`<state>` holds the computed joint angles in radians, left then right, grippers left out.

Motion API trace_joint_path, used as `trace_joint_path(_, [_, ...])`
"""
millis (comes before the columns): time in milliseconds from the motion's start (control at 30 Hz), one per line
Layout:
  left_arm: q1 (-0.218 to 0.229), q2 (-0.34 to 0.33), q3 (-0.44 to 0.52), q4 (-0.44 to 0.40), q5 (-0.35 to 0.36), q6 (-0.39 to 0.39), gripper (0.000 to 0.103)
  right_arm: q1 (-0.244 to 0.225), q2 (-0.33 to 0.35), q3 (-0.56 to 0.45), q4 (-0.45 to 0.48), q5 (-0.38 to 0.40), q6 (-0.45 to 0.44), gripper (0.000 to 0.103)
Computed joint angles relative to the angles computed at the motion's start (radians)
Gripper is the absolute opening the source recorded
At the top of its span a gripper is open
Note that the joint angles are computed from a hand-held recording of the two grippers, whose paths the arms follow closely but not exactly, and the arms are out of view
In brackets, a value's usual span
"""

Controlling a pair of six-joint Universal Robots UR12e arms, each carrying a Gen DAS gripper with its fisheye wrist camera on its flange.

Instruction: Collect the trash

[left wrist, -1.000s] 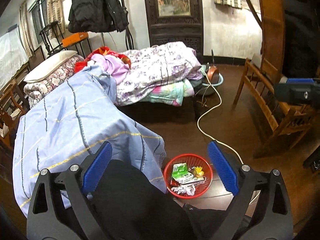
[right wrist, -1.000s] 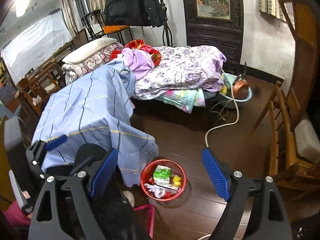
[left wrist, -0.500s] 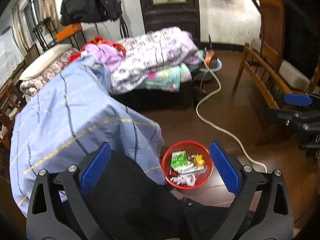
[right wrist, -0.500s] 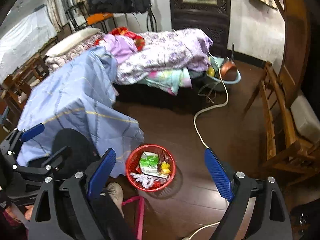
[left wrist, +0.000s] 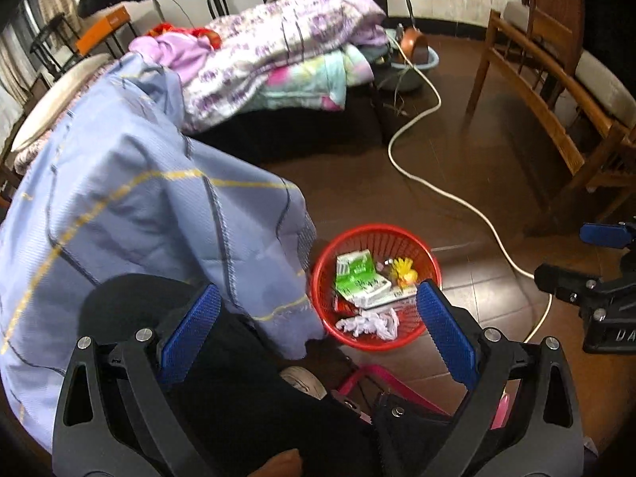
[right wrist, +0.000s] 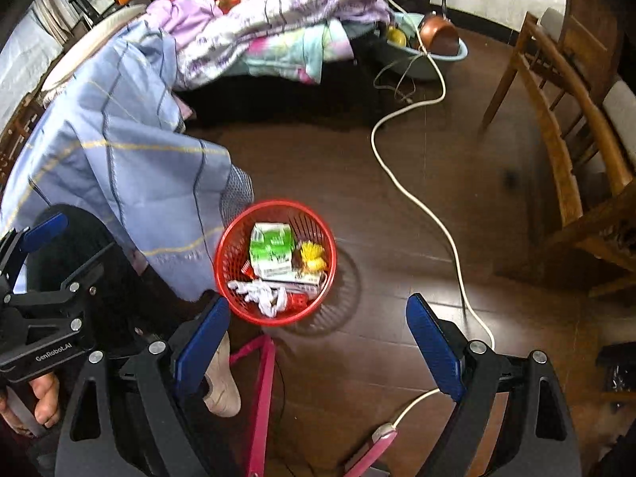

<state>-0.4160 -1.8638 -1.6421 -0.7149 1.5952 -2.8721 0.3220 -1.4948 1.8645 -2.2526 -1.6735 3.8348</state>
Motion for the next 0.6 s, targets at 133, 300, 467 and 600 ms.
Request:
trace_joint_path(133, [0.003, 0.001, -0.005, 0.007, -0.02, 0.012, 0.095, 0.011, 0.019, -0.003, 0.004, -0.011, -0.014, 0.089])
trace_joint_path(300, [-0.002, -0.002, -0.005, 0.002, -0.009, 0.024, 0.095, 0.028, 0.03, -0.006, -0.002, -0.028, -0.033, 0.089])
trace_joint_path(467, [0.002, 0.0, -0.007, 0.002, -0.015, 0.015, 0.095, 0.039, 0.035, -0.017, 0.004, -0.051, -0.055, 0.089])
trace_joint_path(600, [0.005, 0.001, -0.007, 0.002, -0.022, 0.012, 0.095, 0.044, 0.039, -0.023, 0.014, -0.057, -0.067, 0.089])
